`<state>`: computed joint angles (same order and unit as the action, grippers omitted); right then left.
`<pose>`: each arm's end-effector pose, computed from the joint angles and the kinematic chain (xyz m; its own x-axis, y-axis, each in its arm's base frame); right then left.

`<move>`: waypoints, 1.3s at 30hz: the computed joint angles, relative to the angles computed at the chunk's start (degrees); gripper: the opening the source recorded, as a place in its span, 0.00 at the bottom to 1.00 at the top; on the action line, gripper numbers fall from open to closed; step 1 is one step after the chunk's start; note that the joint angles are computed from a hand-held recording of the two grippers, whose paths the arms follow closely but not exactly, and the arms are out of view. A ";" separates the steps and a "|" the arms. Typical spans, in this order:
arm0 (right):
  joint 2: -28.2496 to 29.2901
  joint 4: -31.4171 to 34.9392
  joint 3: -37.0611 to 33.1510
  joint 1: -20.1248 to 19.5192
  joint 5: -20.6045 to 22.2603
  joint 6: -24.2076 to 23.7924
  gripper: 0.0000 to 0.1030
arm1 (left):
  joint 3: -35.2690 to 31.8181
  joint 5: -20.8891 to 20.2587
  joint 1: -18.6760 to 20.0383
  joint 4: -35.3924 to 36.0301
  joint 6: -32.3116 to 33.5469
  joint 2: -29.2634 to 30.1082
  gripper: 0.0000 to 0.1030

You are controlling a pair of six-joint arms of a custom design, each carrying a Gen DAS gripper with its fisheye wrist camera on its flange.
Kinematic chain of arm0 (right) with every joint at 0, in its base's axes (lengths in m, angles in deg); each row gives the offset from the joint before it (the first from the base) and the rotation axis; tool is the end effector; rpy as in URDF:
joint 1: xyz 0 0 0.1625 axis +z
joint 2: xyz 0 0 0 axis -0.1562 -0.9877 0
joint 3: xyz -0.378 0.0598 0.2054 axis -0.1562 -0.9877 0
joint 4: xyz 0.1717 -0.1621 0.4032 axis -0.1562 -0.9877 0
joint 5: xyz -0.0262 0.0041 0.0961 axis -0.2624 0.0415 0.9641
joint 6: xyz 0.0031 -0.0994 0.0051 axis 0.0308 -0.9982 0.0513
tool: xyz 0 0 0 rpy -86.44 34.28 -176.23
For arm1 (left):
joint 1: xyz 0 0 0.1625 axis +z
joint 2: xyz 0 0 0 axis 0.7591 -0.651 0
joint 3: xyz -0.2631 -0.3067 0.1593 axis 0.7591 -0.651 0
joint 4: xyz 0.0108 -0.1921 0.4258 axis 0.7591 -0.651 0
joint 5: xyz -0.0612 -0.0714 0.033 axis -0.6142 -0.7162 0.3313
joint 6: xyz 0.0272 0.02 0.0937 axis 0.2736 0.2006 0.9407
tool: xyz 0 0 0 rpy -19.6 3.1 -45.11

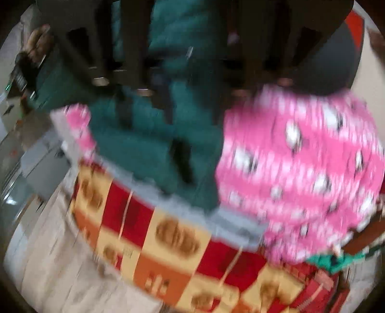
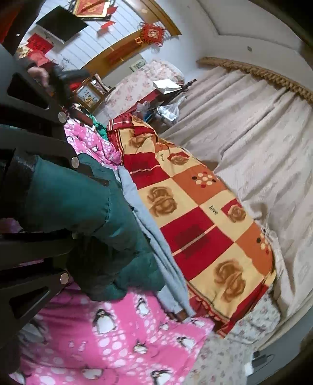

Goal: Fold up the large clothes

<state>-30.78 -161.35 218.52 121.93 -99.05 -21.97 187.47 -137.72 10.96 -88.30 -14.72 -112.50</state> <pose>0.3223 -0.4100 0.1170 -0.8961 -0.4438 0.0117 -0.3034 0.5930 -0.7458 0.0345 -0.3323 0.4389 -0.9370 -0.1274 -0.3254 0.1346 0.7276 -0.6726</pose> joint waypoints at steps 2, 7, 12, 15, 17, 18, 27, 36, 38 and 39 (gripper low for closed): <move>0.13 -0.39 0.23 0.54 -0.53 -1.31 0.14 | 1.41 -1.43 1.23 3.53 -0.34 -2.32 0.70; 1.43 -2.72 0.23 0.23 0.20 -1.36 0.14 | 2.20 -12.90 10.71 8.90 -4.55 -4.29 0.78; 1.82 -2.55 -0.13 0.09 -0.27 -1.34 0.14 | 2.50 -34.68 23.77 5.58 -2.95 3.49 0.79; 1.64 -2.35 0.10 0.24 -0.86 -1.65 0.14 | 3.76 -36.72 22.74 4.46 -2.02 3.89 0.70; 1.58 -2.36 0.19 0.28 -1.55 -1.44 0.14 | 4.04 -33.89 19.03 5.95 -0.38 2.06 0.15; 1.53 -2.45 0.27 0.24 -1.70 -1.32 0.14 | 4.30 -32.26 17.40 6.35 -0.04 0.95 0.14; -0.47 3.80 0.19 4.24 -11.43 -0.97 0.14 | 6.87 -21.62 3.35 1.06 2.06 -11.81 0.13; -3.51 21.14 -0.99 14.54 -31.15 -5.92 0.14 | 3.34 -20.64 -0.31 -4.13 6.87 -14.66 0.12; -5.03 22.37 0.17 15.92 -31.97 -5.74 0.14 | 2.88 -22.78 0.05 -4.90 7.45 -15.44 0.12; -5.80 22.80 0.73 16.41 -32.11 -5.48 0.14 | 2.71 -23.61 -0.39 -4.82 7.62 -16.24 0.12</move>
